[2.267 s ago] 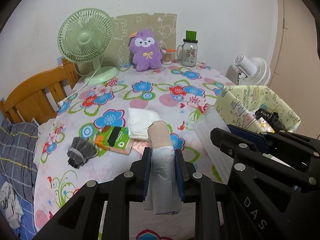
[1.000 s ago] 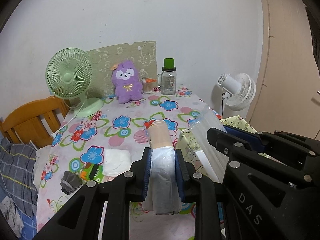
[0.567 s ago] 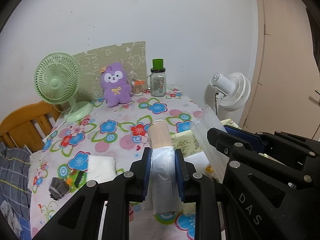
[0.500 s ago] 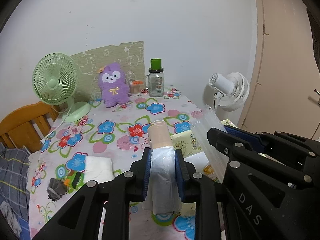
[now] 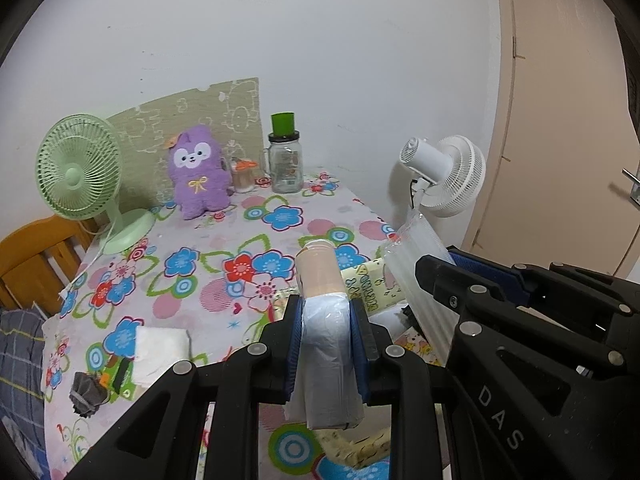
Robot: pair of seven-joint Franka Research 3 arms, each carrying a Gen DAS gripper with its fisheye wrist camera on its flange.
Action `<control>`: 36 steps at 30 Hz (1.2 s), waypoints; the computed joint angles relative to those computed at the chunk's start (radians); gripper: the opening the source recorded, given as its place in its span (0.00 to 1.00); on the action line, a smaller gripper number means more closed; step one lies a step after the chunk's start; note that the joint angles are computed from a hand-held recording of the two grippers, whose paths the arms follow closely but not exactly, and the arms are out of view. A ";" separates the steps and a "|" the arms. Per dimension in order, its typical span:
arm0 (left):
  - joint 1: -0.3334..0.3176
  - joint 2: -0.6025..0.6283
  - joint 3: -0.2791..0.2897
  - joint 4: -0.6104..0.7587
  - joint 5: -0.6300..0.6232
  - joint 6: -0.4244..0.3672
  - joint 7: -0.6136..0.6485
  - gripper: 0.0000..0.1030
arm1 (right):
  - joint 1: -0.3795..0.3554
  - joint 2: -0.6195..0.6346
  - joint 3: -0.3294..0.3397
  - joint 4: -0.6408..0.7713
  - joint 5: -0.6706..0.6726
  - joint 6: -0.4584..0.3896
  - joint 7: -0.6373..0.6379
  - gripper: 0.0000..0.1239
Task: Organize soft objects
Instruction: 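Lift the plastic bag and grey cloth and carry them toward the paper box, then lower both tools into the paper box and open both grippers to release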
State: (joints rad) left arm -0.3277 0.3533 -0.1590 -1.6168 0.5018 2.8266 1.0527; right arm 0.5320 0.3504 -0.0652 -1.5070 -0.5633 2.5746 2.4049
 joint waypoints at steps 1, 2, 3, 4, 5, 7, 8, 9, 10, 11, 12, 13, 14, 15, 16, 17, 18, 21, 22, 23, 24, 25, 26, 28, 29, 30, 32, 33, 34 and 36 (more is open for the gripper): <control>0.000 0.008 -0.004 0.011 -0.004 -0.005 0.007 0.21 | -0.002 0.001 -0.001 0.000 0.002 -0.001 -0.001 0.13; 0.000 0.017 -0.007 0.021 -0.009 -0.009 0.015 0.21 | -0.005 0.002 -0.002 0.001 0.004 -0.002 -0.002 0.13; 0.000 0.028 -0.012 0.035 -0.016 -0.016 0.025 0.22 | -0.006 0.002 -0.004 -0.002 0.005 -0.002 0.000 0.13; -0.001 0.035 -0.013 0.044 -0.021 -0.021 0.032 0.22 | -0.010 0.004 -0.004 -0.003 0.010 -0.003 0.002 0.13; -0.003 0.041 -0.014 0.052 -0.024 -0.027 0.037 0.22 | -0.013 0.006 -0.004 -0.003 0.015 -0.003 0.000 0.13; -0.006 0.062 -0.018 0.080 -0.034 -0.044 0.056 0.22 | -0.022 0.010 -0.003 -0.005 0.030 0.002 -0.006 0.13; -0.009 0.071 -0.018 0.092 -0.040 -0.051 0.062 0.23 | -0.025 0.013 -0.003 -0.003 0.036 0.002 -0.009 0.13; -0.011 0.082 -0.019 0.105 -0.045 -0.058 0.069 0.23 | -0.028 0.016 -0.003 -0.001 0.043 0.001 -0.014 0.13; -0.013 0.089 -0.019 0.114 -0.050 -0.064 0.074 0.23 | -0.030 0.020 -0.004 0.000 0.049 0.000 -0.019 0.13; -0.014 0.096 -0.020 0.124 -0.056 -0.072 0.081 0.23 | -0.032 0.024 -0.005 0.003 0.054 -0.002 -0.023 0.13; -0.015 0.104 -0.022 0.134 -0.062 -0.080 0.088 0.24 | -0.031 0.026 -0.007 0.005 0.057 -0.003 -0.024 0.13; -0.018 0.112 -0.022 0.145 -0.066 -0.090 0.096 0.26 | -0.034 0.030 -0.008 0.006 0.063 -0.002 -0.026 0.13; -0.021 0.118 -0.020 0.152 -0.067 -0.097 0.099 0.31 | -0.035 0.032 -0.009 0.007 0.069 -0.001 -0.029 0.13; -0.025 0.123 -0.016 0.158 -0.065 -0.100 0.102 0.34 | -0.037 0.034 -0.011 0.007 0.074 0.003 -0.030 0.13; -0.028 0.127 -0.015 0.162 -0.062 -0.103 0.111 0.36 | -0.039 0.037 -0.011 0.007 0.080 0.005 -0.031 0.13; -0.031 0.129 -0.010 0.164 -0.056 -0.103 0.115 0.40 | -0.040 0.040 -0.012 0.008 0.087 0.005 -0.033 0.13; -0.041 0.135 0.000 0.171 -0.043 -0.109 0.110 0.42 | -0.042 0.043 -0.013 0.012 0.093 0.005 -0.037 0.13; -0.039 0.149 -0.005 0.190 -0.051 -0.120 0.123 0.52 | -0.044 0.052 -0.017 0.016 0.108 0.002 -0.043 0.13; -0.040 0.152 -0.003 0.193 -0.051 -0.122 0.122 0.56 | -0.044 0.057 -0.018 0.022 0.112 -0.001 -0.046 0.13; -0.042 0.156 0.000 0.198 -0.051 -0.124 0.120 0.62 | -0.044 0.062 -0.019 0.027 0.116 -0.004 -0.048 0.13; -0.044 0.157 0.003 0.199 -0.048 -0.124 0.118 0.66 | -0.044 0.063 -0.021 0.026 0.118 -0.003 -0.048 0.13; -0.045 0.158 0.006 0.201 -0.045 -0.126 0.117 0.68 | -0.045 0.066 -0.022 0.028 0.123 0.000 -0.048 0.13; -0.047 0.160 0.009 0.204 -0.041 -0.128 0.118 0.75 | -0.046 0.068 -0.024 0.029 0.128 0.002 -0.047 0.13; -0.055 0.160 0.019 0.204 -0.018 -0.129 0.121 0.83 | -0.048 0.077 -0.025 0.040 0.140 -0.005 -0.049 0.13; -0.062 0.157 0.030 0.200 0.000 -0.124 0.112 0.84 | -0.048 0.079 -0.025 0.041 0.145 -0.004 -0.049 0.13; -0.068 0.156 0.038 0.197 0.016 -0.123 0.105 0.85 | -0.054 0.083 -0.022 0.043 0.158 0.000 -0.055 0.13; -0.067 0.156 0.037 0.197 0.027 -0.130 0.106 0.88 | -0.054 0.090 -0.021 0.048 0.172 0.004 -0.062 0.13; -0.065 0.157 0.034 0.197 0.028 -0.137 0.110 0.91 | -0.055 0.096 -0.020 0.055 0.180 0.004 -0.067 0.14; -0.061 0.160 0.029 0.200 0.026 -0.148 0.123 0.92 | -0.057 0.101 -0.017 0.060 0.190 0.004 -0.078 0.14; -0.062 0.160 0.031 0.195 0.033 -0.153 0.127 0.94 | -0.056 0.109 -0.017 0.069 0.205 -0.005 -0.089 0.14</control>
